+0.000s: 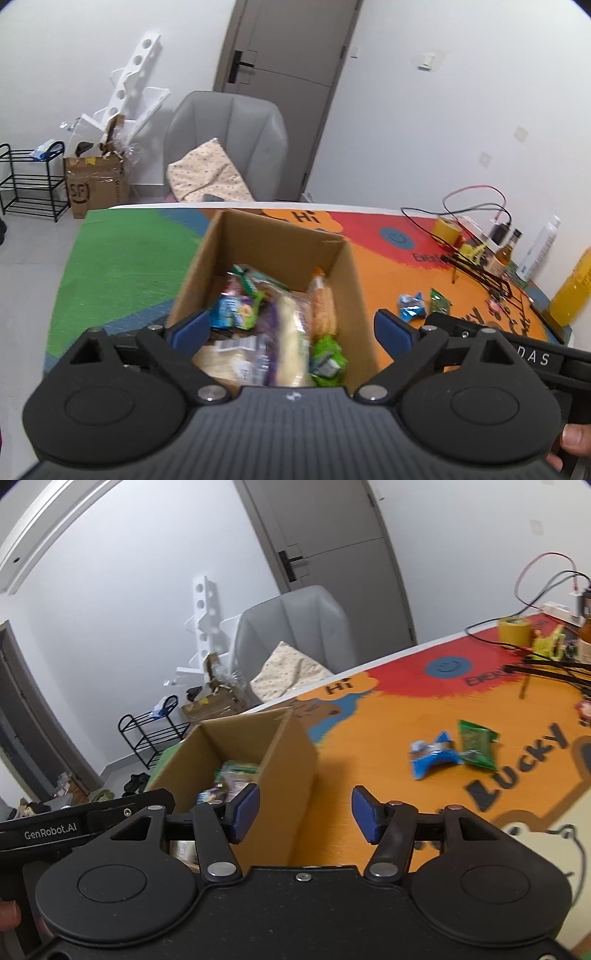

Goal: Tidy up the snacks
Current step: 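Open the left gripper while the right opens, dropping both snacks into the box, then move both grippers back toward the blue candy and green pack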

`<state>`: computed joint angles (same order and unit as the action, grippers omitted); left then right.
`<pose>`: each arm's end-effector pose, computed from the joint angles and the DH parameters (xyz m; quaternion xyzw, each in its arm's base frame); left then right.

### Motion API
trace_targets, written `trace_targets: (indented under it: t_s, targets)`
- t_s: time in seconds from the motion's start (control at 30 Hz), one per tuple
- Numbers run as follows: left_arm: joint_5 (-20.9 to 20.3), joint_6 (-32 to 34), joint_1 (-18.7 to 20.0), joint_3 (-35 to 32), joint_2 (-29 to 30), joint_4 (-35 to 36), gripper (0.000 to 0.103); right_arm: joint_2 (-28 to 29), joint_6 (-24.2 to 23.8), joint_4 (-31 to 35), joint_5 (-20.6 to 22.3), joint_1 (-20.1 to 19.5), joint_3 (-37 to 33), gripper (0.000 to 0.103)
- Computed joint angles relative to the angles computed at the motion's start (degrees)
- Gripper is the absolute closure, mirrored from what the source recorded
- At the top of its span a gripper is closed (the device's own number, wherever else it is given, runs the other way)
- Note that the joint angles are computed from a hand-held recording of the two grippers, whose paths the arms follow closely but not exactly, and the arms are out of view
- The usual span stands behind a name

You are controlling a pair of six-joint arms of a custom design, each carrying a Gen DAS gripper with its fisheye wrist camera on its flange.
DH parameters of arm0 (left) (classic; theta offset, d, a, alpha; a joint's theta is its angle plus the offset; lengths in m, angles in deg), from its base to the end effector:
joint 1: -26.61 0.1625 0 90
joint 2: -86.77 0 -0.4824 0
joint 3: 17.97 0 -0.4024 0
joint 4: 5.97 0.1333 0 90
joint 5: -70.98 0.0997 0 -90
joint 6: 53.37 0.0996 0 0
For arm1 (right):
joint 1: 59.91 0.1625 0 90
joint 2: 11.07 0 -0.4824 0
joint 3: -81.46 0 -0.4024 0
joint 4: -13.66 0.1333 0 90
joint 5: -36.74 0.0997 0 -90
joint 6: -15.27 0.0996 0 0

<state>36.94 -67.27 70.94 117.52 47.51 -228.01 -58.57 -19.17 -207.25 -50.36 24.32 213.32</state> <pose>-0.1663 -0.4642 0.0809 0.0913 0.8477 -0.4574 0.2526 0.0867 -0.5176 0.1217 0.2371 -0.8873 0.3789 0.1140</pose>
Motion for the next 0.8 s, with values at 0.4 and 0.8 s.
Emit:
trace_targets:
  t_s: [0.4, 0.8]
  targets:
    - [-2.96, -0.06, -2.33, -4.58, 4.80, 2.21, 0.008, -4.30, 0.74, -2.54, 1.39, -5.23, 2.19, 0.030]
    - [-4.48, 2.44, -3.08, -10.74, 8.68, 4.38, 0.008, -6.57, 1.71, -1.17, 3.07, -8.75, 0.79, 0.034]
